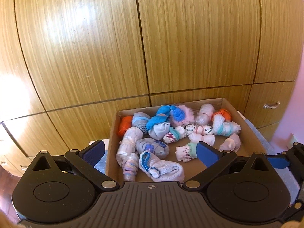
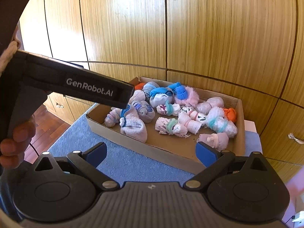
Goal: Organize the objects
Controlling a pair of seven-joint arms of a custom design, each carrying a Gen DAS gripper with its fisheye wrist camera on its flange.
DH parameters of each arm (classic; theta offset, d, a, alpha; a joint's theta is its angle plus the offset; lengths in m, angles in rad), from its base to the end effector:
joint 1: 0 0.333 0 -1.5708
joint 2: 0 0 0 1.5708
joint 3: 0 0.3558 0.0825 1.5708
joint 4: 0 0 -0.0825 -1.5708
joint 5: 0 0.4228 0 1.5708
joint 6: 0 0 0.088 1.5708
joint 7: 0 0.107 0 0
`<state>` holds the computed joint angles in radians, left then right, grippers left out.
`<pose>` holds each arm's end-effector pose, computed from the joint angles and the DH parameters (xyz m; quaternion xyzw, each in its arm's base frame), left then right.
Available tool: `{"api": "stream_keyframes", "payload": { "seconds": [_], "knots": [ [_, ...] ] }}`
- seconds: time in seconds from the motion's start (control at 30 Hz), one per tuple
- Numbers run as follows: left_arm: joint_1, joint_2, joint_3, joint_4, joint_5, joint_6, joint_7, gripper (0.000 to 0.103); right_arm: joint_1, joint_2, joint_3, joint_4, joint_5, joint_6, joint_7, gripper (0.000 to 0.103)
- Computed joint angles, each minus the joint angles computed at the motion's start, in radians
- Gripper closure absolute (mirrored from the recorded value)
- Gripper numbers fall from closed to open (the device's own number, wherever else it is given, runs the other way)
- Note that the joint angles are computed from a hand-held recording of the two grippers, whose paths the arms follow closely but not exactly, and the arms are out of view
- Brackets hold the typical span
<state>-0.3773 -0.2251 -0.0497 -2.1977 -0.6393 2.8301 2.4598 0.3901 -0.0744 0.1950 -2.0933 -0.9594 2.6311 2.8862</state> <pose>0.5187 -0.2050 0.5963 -0.3383 0.8282 -0.3843 0.2278 0.4893 0.3513 0.5376 -0.6345 0.6406 -0.2943 0.3170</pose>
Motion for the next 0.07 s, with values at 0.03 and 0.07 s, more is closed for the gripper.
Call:
{"api": "stream_keyframes", "payload": {
  "seconds": [0.03,0.07],
  "knots": [
    [0.0,-0.001,-0.001,-0.002,0.001,0.005,0.001,0.0,0.0,-0.003,0.0,-0.003,0.0,0.001,0.002,0.004],
    [0.0,-0.001,-0.004,-0.007,0.003,0.018,-0.002,0.0,-0.001,-0.004,0.0,-0.003,-0.001,0.003,0.006,0.004]
  ]
}}
